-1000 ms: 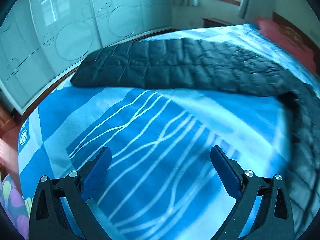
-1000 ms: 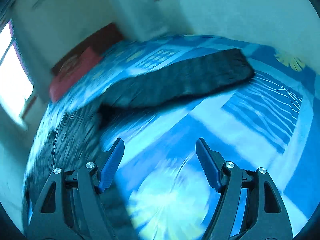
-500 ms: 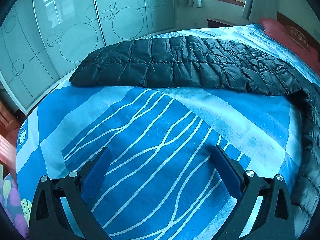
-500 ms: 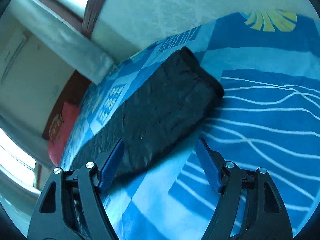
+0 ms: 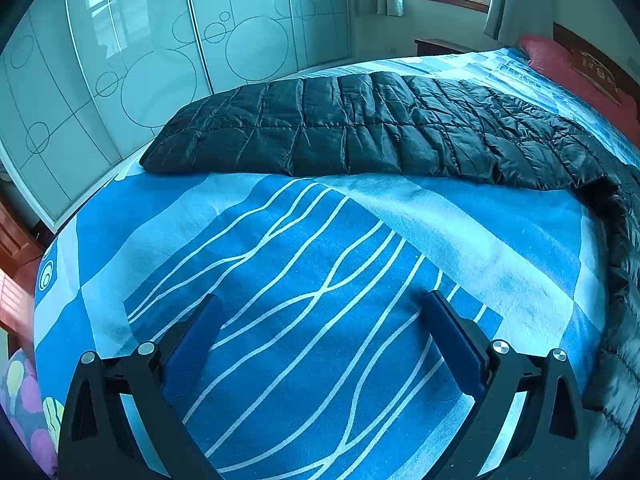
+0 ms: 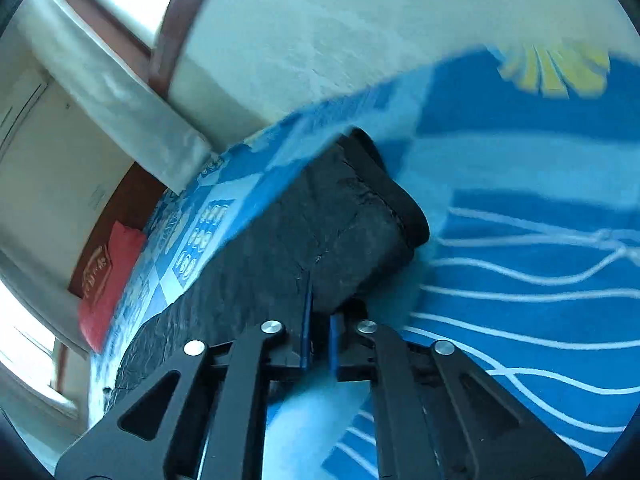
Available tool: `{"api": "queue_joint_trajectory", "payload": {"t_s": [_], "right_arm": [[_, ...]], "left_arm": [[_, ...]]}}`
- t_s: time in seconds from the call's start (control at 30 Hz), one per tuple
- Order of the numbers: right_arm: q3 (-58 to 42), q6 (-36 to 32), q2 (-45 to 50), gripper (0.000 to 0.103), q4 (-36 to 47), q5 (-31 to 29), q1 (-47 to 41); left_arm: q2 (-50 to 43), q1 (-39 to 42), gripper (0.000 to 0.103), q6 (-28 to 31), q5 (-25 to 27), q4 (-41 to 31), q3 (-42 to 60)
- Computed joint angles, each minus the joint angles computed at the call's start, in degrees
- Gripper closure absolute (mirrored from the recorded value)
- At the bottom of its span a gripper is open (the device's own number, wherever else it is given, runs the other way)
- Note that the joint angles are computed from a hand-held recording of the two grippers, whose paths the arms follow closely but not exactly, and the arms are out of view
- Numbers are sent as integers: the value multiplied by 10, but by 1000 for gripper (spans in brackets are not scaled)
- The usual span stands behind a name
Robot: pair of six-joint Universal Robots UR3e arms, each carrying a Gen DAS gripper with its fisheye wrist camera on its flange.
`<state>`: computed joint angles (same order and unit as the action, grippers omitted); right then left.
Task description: Fold large clothes
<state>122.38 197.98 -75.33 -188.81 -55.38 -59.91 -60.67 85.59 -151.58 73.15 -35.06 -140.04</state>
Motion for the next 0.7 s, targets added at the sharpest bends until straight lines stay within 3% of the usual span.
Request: {"api": "queue_joint_trajectory", "payload": {"t_s": [0.17,0.3,0.5,0.7], "right_arm": [[-25,-33,-75,98,5,-46,104],[-104,-63,-78,98,47,-116,254],[-299,-78,36,98,121,-236,514],[-530,-84,194,98,214,-322,704]], "left_arm": [[11,11,4,8,-7,-8,-4],[13,11,4,8,-8,-9,-5],[22,23,4,17,-17,-14,-10],[27,38,4,26,-33,-14,-18]]}}
